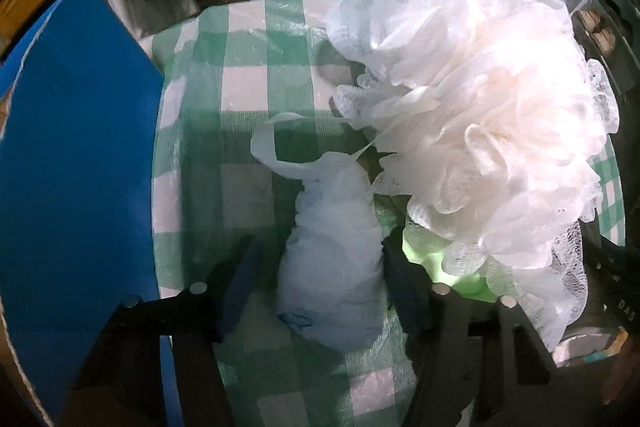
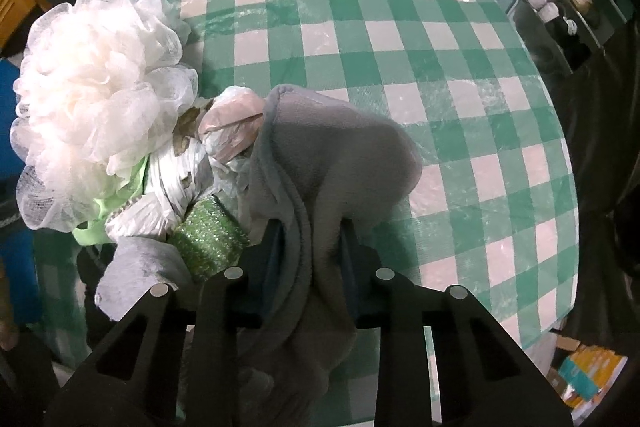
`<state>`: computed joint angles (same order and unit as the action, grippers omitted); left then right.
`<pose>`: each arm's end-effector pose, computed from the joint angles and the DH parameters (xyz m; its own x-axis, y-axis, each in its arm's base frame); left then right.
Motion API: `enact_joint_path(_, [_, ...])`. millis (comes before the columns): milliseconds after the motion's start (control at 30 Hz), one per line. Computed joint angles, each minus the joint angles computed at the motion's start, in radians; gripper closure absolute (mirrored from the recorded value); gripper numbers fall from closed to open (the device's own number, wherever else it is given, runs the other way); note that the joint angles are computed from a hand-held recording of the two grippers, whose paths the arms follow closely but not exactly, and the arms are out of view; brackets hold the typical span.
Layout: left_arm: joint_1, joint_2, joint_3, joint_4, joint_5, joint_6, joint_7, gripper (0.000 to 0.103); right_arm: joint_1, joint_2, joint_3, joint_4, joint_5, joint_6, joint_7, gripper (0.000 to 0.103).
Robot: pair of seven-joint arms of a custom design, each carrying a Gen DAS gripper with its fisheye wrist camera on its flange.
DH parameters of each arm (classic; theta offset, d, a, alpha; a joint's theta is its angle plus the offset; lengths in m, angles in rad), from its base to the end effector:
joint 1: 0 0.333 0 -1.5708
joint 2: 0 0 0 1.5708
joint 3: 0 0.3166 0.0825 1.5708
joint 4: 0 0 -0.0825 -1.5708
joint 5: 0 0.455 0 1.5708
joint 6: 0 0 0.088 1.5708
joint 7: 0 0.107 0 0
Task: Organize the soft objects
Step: 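Close the right tool on the grey towel while the left tool closes on the white plastic bundle, then carry the grey towel and white bundle over the cardboard box with both tools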
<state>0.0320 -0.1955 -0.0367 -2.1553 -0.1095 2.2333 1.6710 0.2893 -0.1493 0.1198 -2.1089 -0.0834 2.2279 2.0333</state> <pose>0.5854 -0.0067 0.4842 -0.0589 -0.9960 0.0668 -0.9606 0.0384 -0.2751 0.5510 0.2381 0.4819 -0.0058 -0.9995 -0.0317 -0.9611 0.0143 -0.2760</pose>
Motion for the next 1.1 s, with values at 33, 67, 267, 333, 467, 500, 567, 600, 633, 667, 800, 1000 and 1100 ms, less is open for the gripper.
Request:
enact_joint_path(33, [0.0,-0.006,0.0,-0.008,-0.001,0.012,0.002,0.05,0.001,-0.001,0.001,0.001,-0.005,0.001,-0.001,0.08])
enact_joint_path(67, [0.0,-0.009,0.003,-0.012,-0.005,0.013,0.008,0.055,0.001,-0.003,0.003,0.002,-0.009,0.002,-0.001,0.08])
enact_joint_path(267, [-0.001,-0.049,0.013,-0.047,-0.025,0.024,0.046,0.058,0.008,-0.039,0.018,-0.015,-0.031,0.013,0.023,0.083])
enact_joint_path(333, [-0.001,-0.076,0.008,-0.064,0.0,0.032,0.044,0.058,0.007,-0.048,0.019,-0.016,-0.036,0.019,0.025,0.083])
enact_joint_path(467, [-0.011,-0.119,0.015,-0.088,0.011,0.042,0.055,0.058,0.002,-0.07,0.022,-0.024,-0.051,0.034,0.024,0.083])
enact_joint_path(500, [-0.014,-0.131,0.017,-0.092,0.01,0.04,0.057,0.058,0.001,-0.077,0.025,-0.027,-0.056,0.038,0.025,0.083])
enact_joint_path(567, [-0.021,-0.148,0.026,-0.1,-0.004,0.039,0.066,0.058,-0.002,-0.091,0.029,-0.03,-0.07,0.04,0.024,0.083])
enact_joint_path(600, [-0.023,-0.153,0.029,-0.1,-0.007,0.037,0.069,0.058,-0.004,-0.098,0.034,-0.032,-0.082,0.043,0.027,0.083])
enact_joint_path(633, [-0.026,-0.164,0.032,-0.104,-0.01,0.038,0.073,0.058,-0.005,-0.102,0.036,-0.034,-0.089,0.05,0.025,0.083])
enact_joint_path(667, [-0.026,-0.158,0.033,-0.097,-0.007,0.036,0.075,0.058,-0.007,-0.108,0.038,-0.034,-0.095,0.056,0.023,0.083])
enact_joint_path(800, [-0.03,-0.189,0.035,-0.111,0.001,0.042,0.09,0.058,-0.009,-0.13,0.045,-0.033,-0.101,0.08,0.016,0.083])
enact_joint_path(1000, [-0.038,-0.23,0.046,-0.122,0.002,0.047,0.115,0.058,-0.011,-0.163,0.058,-0.031,-0.104,0.107,-0.002,0.083])
enact_joint_path(1100, [-0.042,-0.265,0.051,-0.138,0.007,0.053,0.128,0.058,-0.009,-0.177,0.063,-0.033,-0.096,0.12,-0.014,0.083])
